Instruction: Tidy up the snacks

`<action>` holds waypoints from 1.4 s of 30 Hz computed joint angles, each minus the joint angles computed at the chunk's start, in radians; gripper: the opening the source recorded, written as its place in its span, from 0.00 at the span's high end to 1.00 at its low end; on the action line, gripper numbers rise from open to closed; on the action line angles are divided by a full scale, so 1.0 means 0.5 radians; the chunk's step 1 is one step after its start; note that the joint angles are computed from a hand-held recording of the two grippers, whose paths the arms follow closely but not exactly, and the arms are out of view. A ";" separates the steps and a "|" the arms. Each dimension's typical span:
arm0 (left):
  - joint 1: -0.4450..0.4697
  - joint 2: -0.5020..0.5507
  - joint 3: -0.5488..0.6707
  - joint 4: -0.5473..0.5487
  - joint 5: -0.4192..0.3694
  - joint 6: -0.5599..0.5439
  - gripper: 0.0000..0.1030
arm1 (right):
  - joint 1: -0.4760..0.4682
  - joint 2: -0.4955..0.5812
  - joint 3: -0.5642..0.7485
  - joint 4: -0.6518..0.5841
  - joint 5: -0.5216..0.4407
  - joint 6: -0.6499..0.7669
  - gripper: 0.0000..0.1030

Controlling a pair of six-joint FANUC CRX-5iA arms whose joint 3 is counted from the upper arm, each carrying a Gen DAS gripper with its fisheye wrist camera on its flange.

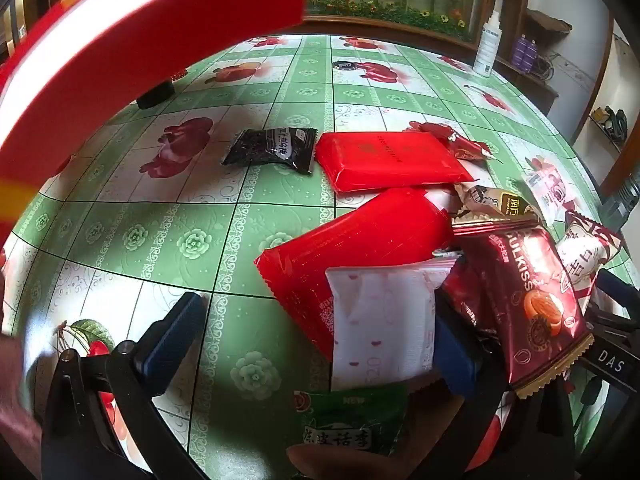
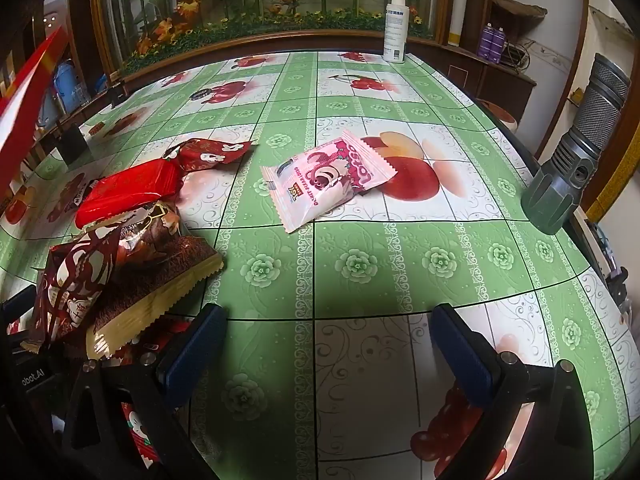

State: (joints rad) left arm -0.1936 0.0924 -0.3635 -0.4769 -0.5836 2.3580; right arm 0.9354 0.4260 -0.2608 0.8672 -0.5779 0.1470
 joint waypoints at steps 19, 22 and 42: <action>0.000 0.001 0.000 -0.003 -0.003 0.005 0.00 | -0.001 0.001 0.001 -0.005 0.002 0.008 0.00; -0.001 0.002 0.001 -0.004 -0.004 0.006 0.00 | -0.001 0.001 0.001 -0.006 0.002 0.008 0.00; -0.015 -0.002 0.000 -0.010 -0.015 0.022 0.00 | -0.001 0.003 0.005 -0.013 0.001 0.014 0.00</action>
